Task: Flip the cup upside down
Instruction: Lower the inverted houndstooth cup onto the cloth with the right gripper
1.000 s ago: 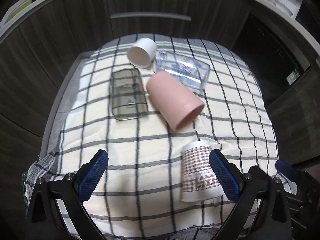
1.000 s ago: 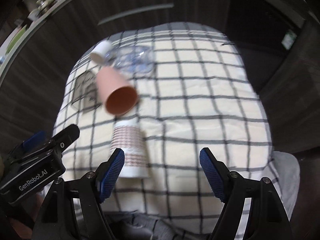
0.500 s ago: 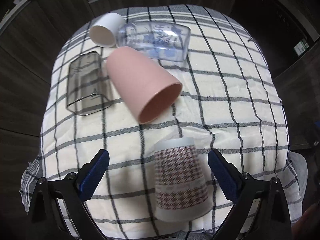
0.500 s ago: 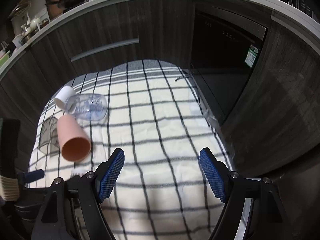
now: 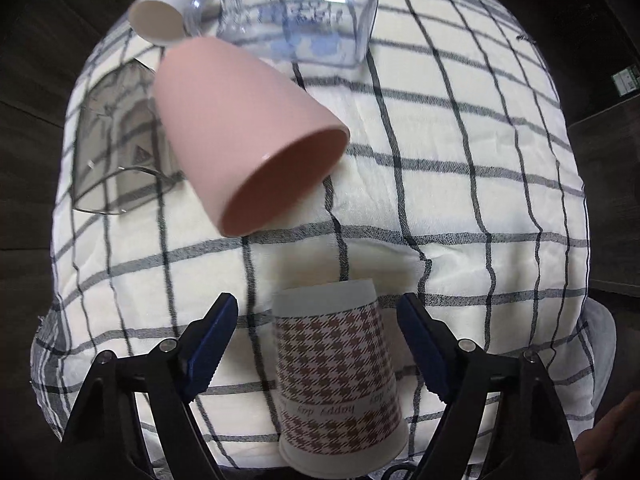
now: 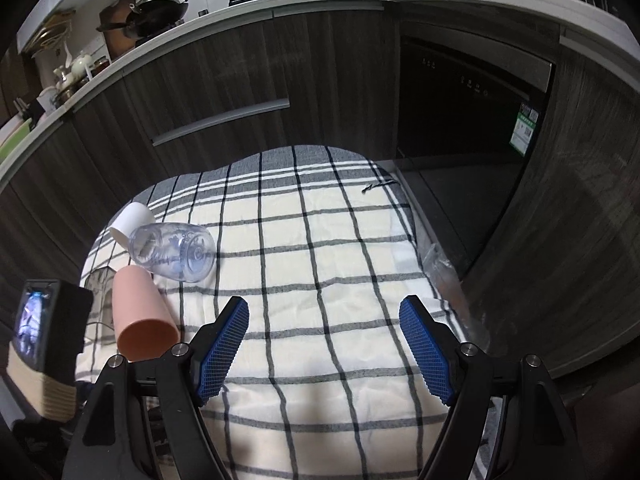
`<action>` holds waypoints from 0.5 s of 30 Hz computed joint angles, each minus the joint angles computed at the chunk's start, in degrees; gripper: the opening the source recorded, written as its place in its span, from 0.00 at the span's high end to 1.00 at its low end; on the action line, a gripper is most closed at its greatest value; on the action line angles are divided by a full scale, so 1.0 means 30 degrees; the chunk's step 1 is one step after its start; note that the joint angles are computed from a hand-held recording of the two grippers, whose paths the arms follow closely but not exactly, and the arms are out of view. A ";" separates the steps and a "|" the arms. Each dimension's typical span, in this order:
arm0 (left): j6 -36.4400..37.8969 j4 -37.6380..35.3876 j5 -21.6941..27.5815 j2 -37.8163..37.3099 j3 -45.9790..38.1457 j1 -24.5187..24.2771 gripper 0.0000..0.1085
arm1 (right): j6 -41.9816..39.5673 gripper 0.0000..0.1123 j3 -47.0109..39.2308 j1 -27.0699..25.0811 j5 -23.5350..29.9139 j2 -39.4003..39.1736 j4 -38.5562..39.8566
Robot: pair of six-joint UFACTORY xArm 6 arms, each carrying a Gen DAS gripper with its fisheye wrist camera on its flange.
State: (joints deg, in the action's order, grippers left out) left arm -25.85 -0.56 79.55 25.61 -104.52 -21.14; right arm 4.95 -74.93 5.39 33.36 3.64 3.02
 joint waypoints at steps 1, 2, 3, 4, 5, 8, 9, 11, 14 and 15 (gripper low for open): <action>0.0096 -0.0314 0.0319 0.0311 -0.0368 0.0077 0.27 | -0.0095 0.31 0.0028 -0.0017 0.0003 0.0032 0.0172; 0.0186 -0.0770 0.0757 0.0720 -0.0843 0.0194 0.29 | -0.0234 0.31 0.0011 -0.0052 0.0036 0.0087 0.0431; 0.0206 -0.1035 0.1042 0.0999 -0.1155 0.0254 0.31 | -0.0349 0.31 -0.0003 -0.0088 0.0049 0.0122 0.0668; 0.0264 -0.1350 0.1337 0.1237 -0.1396 0.0336 0.32 | -0.0457 0.31 0.0002 -0.0117 0.0052 0.0137 0.0885; 0.0329 -0.1710 0.1672 0.1556 -0.1752 0.0433 0.36 | -0.0580 0.31 -0.0009 -0.0127 0.0052 0.0178 0.1114; 0.0356 -0.1891 0.2160 0.2098 -0.2416 0.0505 0.49 | -0.0826 0.31 0.0032 -0.0114 0.0102 0.0242 0.1627; 0.0342 -0.1879 0.2240 0.2247 -0.2640 0.0495 0.49 | -0.0907 0.31 0.0051 -0.0107 0.0117 0.0248 0.1748; 0.0431 -0.2084 0.2017 0.2133 -0.2535 0.0539 0.49 | -0.1173 0.31 0.0051 -0.0093 0.0268 0.0262 0.2184; 0.0479 -0.2108 0.1138 0.1242 -0.1555 0.0491 0.50 | -0.1365 0.31 0.0199 -0.0094 0.0260 0.0047 0.2567; 0.0592 -0.2091 0.0965 0.0964 -0.1423 0.0586 0.50 | -0.1412 0.31 0.0266 -0.0121 0.0200 -0.0066 0.2703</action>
